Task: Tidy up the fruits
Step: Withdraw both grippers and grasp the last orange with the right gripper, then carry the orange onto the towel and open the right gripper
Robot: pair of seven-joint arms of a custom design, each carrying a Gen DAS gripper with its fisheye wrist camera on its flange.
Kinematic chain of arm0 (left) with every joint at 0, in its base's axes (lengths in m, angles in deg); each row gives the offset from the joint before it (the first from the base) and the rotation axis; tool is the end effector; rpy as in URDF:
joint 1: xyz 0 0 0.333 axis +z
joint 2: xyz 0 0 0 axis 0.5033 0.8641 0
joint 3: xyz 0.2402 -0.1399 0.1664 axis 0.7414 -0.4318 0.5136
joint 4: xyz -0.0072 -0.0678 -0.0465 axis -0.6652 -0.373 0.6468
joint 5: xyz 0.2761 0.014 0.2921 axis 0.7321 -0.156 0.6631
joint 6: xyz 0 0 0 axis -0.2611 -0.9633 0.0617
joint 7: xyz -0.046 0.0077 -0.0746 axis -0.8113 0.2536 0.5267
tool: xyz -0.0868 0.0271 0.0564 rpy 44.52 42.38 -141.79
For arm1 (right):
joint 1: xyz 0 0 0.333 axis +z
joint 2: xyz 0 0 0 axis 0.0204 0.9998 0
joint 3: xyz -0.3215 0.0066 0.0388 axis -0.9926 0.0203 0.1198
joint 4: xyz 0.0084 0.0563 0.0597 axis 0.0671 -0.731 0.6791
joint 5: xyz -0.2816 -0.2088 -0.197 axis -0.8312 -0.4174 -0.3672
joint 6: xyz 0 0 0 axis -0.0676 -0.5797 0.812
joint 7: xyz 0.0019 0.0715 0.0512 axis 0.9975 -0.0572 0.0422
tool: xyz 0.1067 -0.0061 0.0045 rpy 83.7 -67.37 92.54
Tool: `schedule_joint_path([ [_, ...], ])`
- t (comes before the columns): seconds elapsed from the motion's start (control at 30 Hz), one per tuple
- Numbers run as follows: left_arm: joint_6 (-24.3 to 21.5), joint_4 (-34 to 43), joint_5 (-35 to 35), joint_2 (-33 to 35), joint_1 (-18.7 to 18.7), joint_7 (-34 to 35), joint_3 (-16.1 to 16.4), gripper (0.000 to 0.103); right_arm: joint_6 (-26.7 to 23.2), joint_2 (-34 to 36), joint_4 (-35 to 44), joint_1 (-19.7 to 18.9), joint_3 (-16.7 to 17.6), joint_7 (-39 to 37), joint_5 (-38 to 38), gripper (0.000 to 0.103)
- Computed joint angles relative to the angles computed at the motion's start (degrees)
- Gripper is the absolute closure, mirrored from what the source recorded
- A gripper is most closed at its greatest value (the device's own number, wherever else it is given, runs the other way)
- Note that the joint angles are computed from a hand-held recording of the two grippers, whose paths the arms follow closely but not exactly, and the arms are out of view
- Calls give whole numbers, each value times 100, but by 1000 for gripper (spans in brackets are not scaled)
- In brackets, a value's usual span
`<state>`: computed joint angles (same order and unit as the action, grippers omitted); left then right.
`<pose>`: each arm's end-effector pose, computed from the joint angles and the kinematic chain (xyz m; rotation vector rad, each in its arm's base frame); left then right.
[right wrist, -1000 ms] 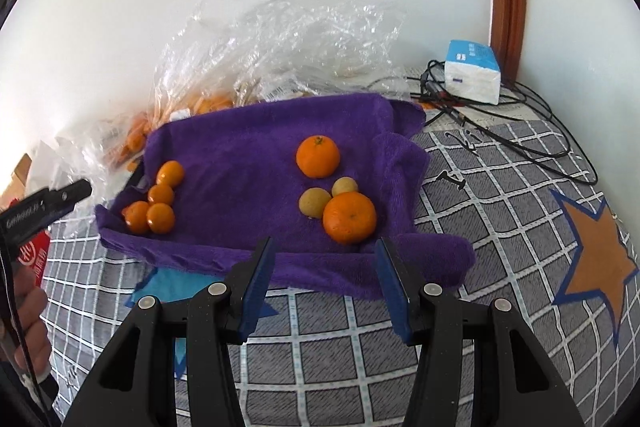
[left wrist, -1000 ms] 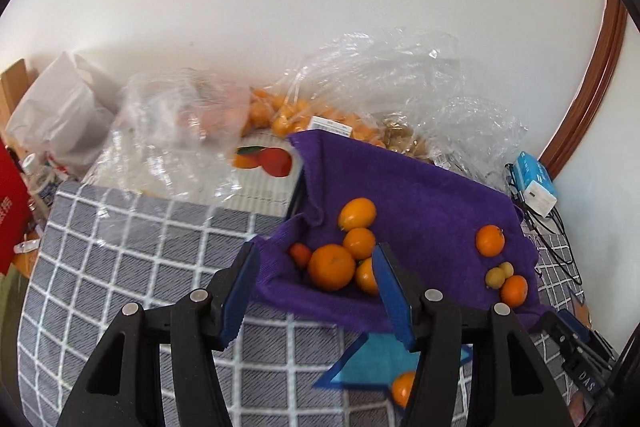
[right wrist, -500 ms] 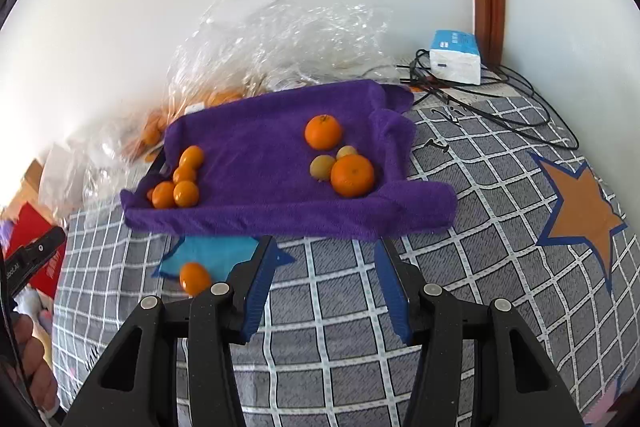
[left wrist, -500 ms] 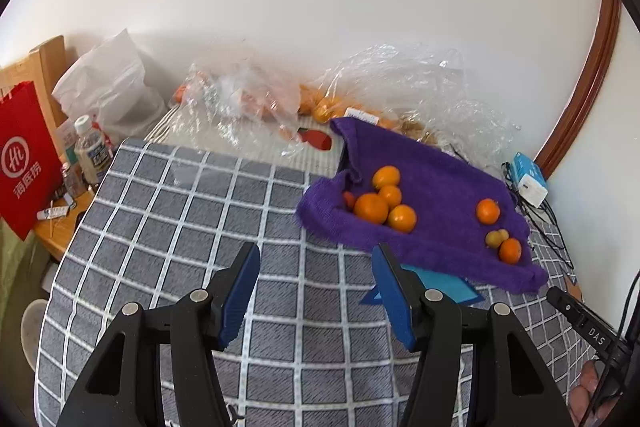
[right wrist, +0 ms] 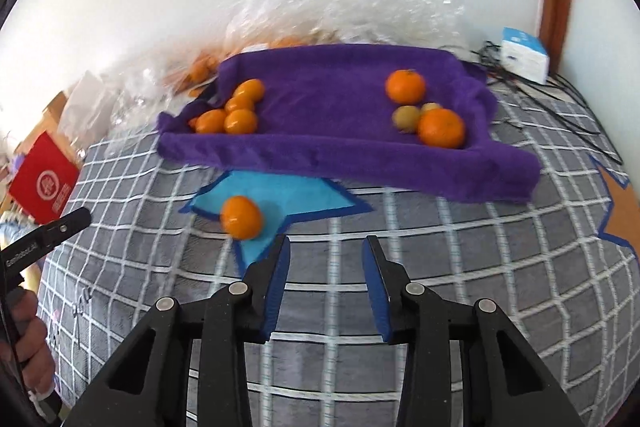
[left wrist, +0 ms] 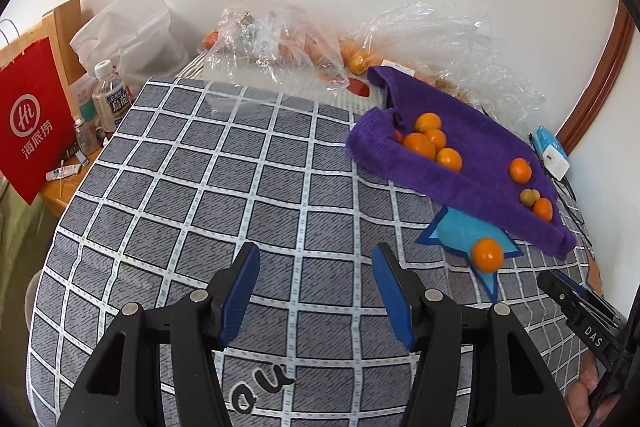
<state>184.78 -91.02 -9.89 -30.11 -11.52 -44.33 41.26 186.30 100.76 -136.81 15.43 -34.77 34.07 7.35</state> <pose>0.5344 -0.5139 0.5032 -2.3040 1.0878 -0.6452 0.6552 0.2505 0.4910 -2.1344 1.2310 -0.2927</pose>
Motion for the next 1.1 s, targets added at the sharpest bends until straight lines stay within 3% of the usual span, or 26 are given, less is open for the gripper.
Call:
schedule_joint_path([
  [0.1,62,-204,-63,-70,65,-3,-23,47,95,145,90,115,76,-183,-102,65],
  [0.4,739,-1306,-78,-643,372,-416,-178,47,58,694,633,605,-98,405,-1005,65],
  [0.53,773,-1399,-72,-716,457,-482,-237,47,193,787,645,598,-34,522,-1104,70],
  [0.63,899,-1390,-61,-713,506,-550,-253,47,205,672,510,368,176,230,-849,70],
  [0.83,1040,-909,-4,-406,470,-377,-187,47,346,438,389,120,94,29,-645,70],
  [1.1,885,-506,-108,-309,487,-113,2,47,72,994,1500,25,-110,273,-798,70],
])
